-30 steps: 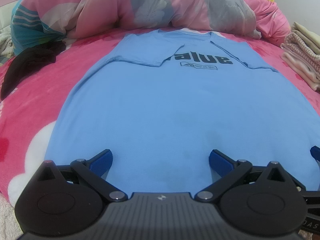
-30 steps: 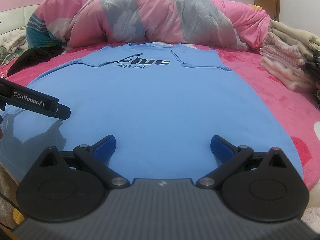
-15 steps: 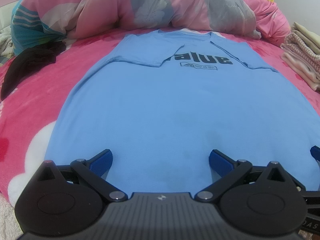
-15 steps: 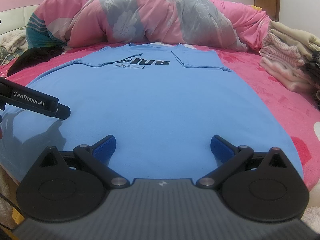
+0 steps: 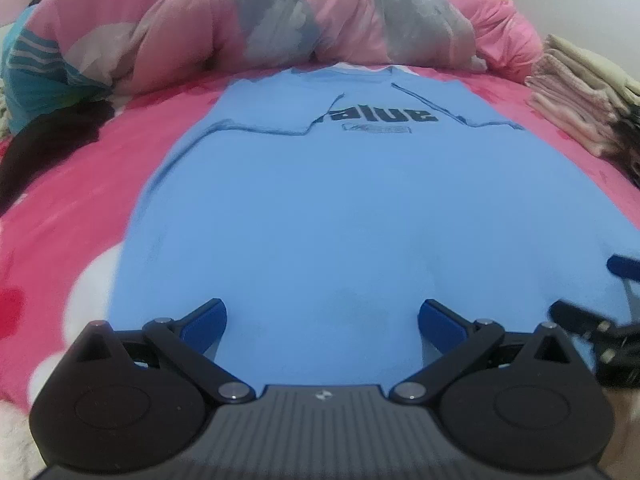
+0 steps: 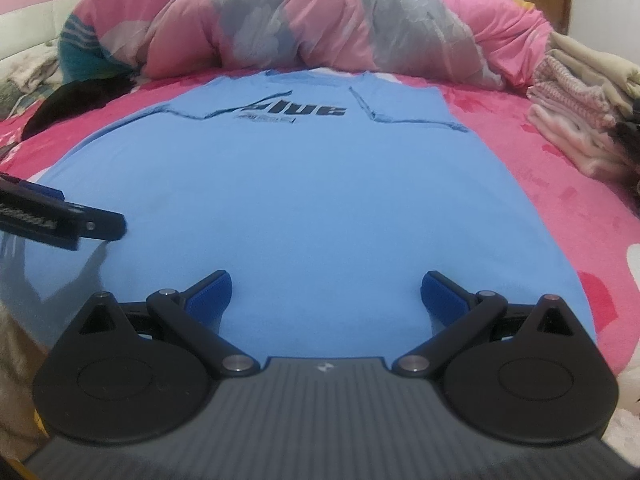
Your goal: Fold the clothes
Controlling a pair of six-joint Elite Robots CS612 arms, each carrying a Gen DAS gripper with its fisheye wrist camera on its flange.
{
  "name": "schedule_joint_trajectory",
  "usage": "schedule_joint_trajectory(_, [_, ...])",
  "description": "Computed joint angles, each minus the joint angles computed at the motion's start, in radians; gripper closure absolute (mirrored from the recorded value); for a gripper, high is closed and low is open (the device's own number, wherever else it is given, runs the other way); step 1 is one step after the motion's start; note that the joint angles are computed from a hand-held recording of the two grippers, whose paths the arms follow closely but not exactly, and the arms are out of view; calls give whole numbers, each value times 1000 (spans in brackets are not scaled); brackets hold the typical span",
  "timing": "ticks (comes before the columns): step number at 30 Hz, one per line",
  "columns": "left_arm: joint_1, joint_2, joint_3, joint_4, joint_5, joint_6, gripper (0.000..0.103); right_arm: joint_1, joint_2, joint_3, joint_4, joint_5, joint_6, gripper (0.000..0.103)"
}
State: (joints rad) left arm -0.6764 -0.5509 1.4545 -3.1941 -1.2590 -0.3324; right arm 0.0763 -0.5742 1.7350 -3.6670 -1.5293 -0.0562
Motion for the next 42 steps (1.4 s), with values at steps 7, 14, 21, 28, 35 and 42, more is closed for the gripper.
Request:
schedule_joint_trajectory(7, [19,-54,122,-75,14,-17,1,-28,-59,106,44,-5,-61,1])
schedule_joint_trajectory(14, [46,-47,113,-234,52,-19,1,-56,-74,111,-76,-2,0,2])
schedule_joint_trajectory(21, [57,24,-21,-211,-8,-12,1,-66,-25,-17,2,77,83,52])
schedule_joint_trajectory(28, [67,67,-76,-134,-34,-33,22,-130,11,-51,18,85,278,97])
schedule_joint_trajectory(35, [72,74,-92,-118,-22,-19,23,-164,11,-61,-5,49,335,94])
schedule_joint_trajectory(42, [64,81,-104,-100,12,2,21,-168,51,-185,167,195,222,99])
